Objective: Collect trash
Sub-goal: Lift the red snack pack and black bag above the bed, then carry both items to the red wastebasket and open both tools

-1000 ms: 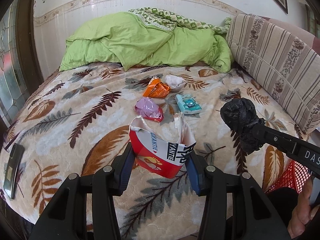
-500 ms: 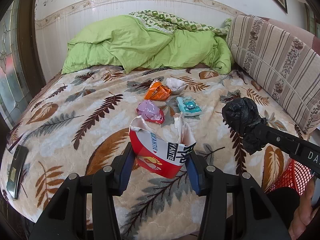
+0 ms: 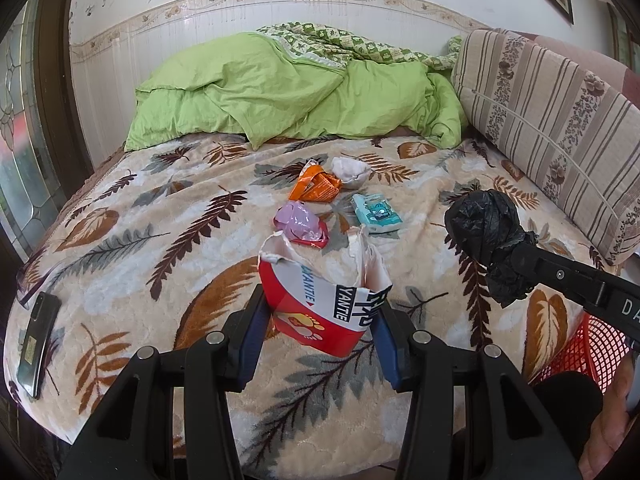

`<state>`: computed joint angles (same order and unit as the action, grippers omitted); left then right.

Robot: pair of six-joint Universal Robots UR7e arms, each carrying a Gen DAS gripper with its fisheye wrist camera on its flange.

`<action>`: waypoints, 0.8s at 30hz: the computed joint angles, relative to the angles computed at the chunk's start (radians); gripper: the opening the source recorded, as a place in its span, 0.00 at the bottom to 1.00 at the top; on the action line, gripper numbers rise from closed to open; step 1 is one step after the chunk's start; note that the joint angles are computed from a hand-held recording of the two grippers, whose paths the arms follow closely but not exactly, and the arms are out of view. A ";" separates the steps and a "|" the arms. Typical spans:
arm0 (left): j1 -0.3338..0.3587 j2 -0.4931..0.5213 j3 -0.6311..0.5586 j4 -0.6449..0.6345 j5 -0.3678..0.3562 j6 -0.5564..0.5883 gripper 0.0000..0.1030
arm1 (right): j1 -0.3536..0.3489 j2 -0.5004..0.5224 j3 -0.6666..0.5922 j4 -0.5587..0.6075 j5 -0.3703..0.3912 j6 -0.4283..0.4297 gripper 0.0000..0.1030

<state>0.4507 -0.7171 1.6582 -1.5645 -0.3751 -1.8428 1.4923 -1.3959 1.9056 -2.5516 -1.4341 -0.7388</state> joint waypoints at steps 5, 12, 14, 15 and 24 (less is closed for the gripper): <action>-0.001 0.003 -0.004 0.004 -0.001 -0.001 0.46 | 0.000 -0.007 0.002 0.005 0.005 0.002 0.17; -0.006 0.001 -0.005 -0.003 -0.005 0.009 0.46 | -0.009 -0.015 0.000 0.010 0.015 0.007 0.17; -0.011 -0.004 0.007 -0.065 -0.002 0.061 0.46 | -0.017 -0.022 -0.005 0.018 0.023 0.008 0.17; -0.013 -0.008 0.021 -0.122 0.001 0.108 0.46 | -0.022 -0.027 -0.007 0.020 0.027 0.007 0.17; -0.006 0.059 0.028 -0.643 -0.025 0.600 0.46 | -0.117 -0.090 -0.049 0.064 0.058 0.039 0.17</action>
